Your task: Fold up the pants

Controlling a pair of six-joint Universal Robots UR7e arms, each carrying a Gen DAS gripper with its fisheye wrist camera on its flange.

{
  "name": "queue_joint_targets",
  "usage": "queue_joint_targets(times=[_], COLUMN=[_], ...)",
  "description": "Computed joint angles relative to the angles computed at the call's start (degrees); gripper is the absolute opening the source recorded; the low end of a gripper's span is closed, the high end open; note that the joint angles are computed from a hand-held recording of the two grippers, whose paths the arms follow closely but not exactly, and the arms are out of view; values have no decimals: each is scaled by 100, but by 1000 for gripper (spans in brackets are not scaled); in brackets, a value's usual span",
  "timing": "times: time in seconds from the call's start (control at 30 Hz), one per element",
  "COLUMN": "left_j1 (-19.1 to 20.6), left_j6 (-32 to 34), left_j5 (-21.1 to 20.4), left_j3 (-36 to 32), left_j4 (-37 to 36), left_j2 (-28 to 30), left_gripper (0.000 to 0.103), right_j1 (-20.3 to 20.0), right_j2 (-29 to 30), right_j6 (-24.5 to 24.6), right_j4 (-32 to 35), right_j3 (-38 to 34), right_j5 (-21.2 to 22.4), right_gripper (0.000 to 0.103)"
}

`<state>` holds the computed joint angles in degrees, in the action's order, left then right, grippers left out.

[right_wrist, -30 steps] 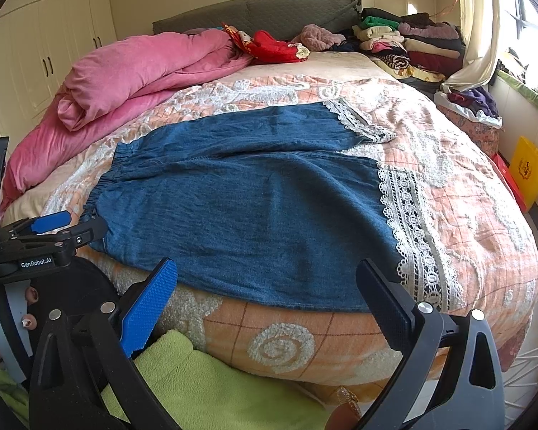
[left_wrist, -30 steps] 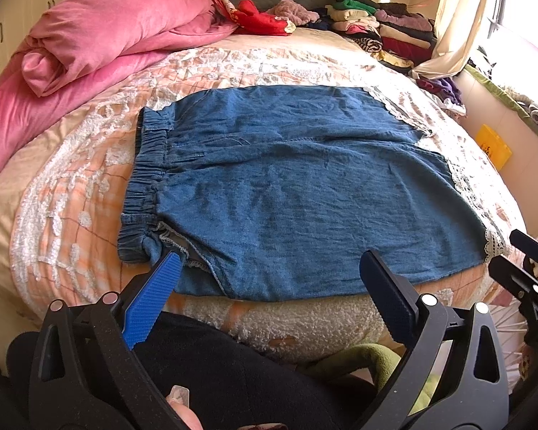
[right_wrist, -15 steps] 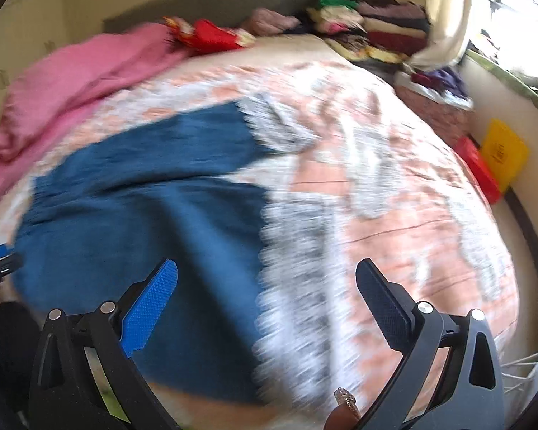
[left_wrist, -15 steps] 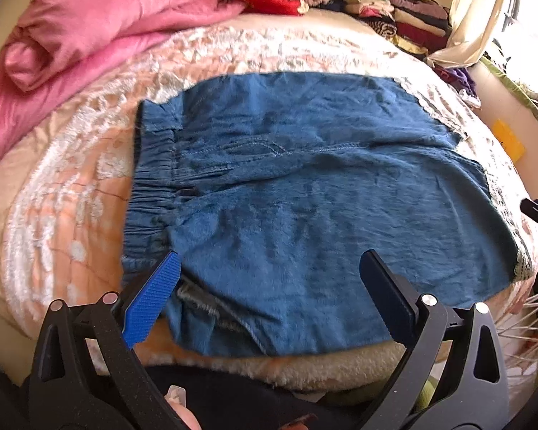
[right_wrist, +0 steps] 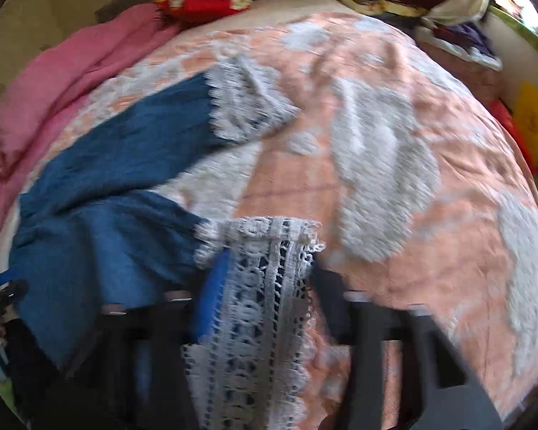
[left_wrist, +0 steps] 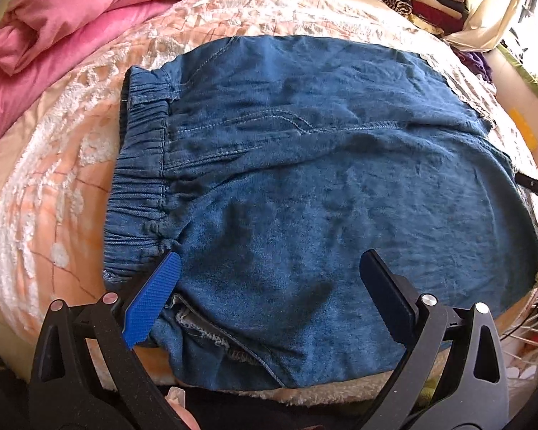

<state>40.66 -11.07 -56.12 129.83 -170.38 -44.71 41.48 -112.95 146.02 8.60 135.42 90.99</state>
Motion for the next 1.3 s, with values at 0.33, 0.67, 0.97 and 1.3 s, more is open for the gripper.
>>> queue_joint_targets(times=[0.33, 0.67, 0.97, 1.3], left_j1=[76, 107, 463, 1115], left_j6=[-43, 230, 637, 947], left_j5=[-45, -214, 417, 328], left_j3=[-76, 186, -425, -1478], left_j4=[146, -585, -730, -269], left_j2=[27, -531, -715, -126], left_gripper=[94, 94, 94, 94], right_j1=[932, 2320, 4013, 4602], right_j2=[581, 297, 1875, 4041], right_j6=[-243, -307, -355, -549], right_j4=[-940, -1109, -893, -293], right_j3=[-200, -219, -1175, -2896], right_j5=[1639, 2158, 2258, 2373], right_gripper=[32, 79, 91, 91])
